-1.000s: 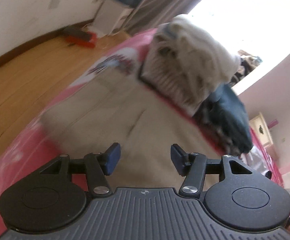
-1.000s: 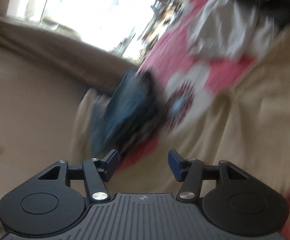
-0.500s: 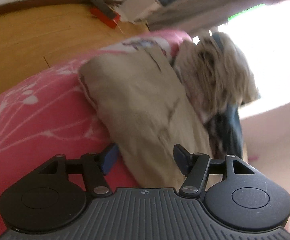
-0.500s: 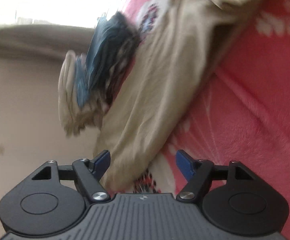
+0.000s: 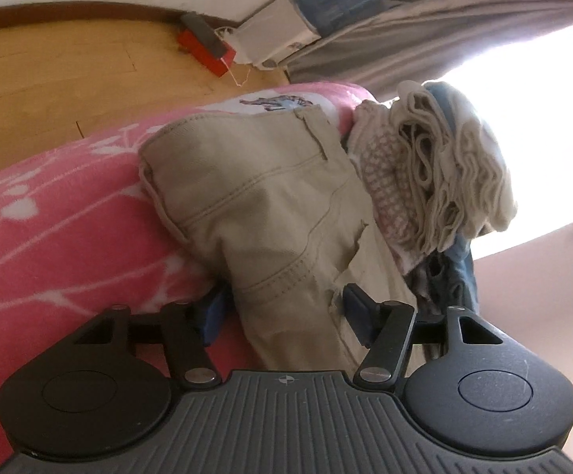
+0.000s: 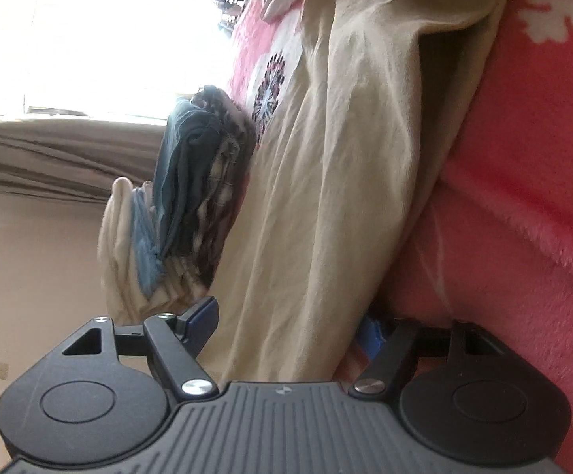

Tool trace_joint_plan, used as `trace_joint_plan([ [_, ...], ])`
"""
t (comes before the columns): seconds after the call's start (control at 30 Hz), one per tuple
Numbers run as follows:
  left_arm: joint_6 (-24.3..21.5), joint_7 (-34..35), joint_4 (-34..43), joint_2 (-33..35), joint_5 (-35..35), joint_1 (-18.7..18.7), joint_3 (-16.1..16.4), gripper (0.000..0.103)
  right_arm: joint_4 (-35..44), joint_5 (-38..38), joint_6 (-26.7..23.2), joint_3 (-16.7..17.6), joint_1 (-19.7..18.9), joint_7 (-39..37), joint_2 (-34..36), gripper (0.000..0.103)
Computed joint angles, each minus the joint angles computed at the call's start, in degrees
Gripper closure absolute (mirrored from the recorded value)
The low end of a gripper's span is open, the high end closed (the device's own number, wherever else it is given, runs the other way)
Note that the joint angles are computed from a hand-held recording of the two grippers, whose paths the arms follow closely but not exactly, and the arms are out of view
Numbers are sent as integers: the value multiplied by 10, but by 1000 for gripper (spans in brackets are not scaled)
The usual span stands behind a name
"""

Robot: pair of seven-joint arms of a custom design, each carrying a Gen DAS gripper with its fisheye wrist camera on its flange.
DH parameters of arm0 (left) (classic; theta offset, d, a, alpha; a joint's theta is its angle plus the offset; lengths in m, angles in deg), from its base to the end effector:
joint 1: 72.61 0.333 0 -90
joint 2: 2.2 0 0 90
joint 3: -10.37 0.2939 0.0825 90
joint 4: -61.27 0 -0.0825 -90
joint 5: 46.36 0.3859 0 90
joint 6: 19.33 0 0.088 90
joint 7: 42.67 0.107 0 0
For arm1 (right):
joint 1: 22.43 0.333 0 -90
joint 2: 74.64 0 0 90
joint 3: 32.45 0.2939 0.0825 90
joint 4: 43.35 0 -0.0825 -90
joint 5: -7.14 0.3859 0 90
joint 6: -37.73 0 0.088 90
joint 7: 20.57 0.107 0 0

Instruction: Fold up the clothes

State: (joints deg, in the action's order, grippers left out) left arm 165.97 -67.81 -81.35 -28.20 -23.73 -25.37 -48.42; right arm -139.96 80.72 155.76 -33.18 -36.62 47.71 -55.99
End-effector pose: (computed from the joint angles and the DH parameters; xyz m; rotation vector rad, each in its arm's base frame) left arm 0.4755 -0.1614 0.4480 -2.5363 0.4277 -1.4004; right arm 0.6565 -0.1214 0.4267 -1.0257 1.7836 0.5402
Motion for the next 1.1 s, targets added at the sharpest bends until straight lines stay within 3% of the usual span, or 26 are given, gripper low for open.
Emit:
trace_joint_plan([
  [0.13, -41, -7, 31, 11, 15, 34, -26, 43, 13, 16, 40, 8, 11, 8, 15, 29],
  [0.27, -124, -27, 66, 11, 42, 38, -41, 54, 27, 7, 80, 17, 22, 12, 28, 41],
  [0.33, -162, -35, 76, 9, 50, 24, -36, 66, 22, -9, 102, 18, 29, 13, 23, 62],
  [0.37, -172, -39, 78, 7, 54, 16, -30, 68, 23, -22, 109, 17, 33, 22, 25, 84],
  [0.4, -182, -41, 79, 5, 58, 6, -21, 73, 24, -33, 115, 16, 35, 31, 26, 93],
  [0.57, -260, -5, 106, 5, 83, -61, 28, 79, -4, -5, 122, 20, 24, -7, 3, 97],
  [0.7, -292, 6, 102, -13, 82, -130, 79, 81, -12, -2, 114, 12, 23, -10, -12, 98],
  [0.93, -353, 32, 37, -76, 29, -310, 197, 81, -57, -6, 56, -13, 10, -30, -61, 98],
  [1.1, -427, 49, -1, -127, -8, -437, 261, 81, -122, -30, 3, -47, 2, -46, -121, 98],
])
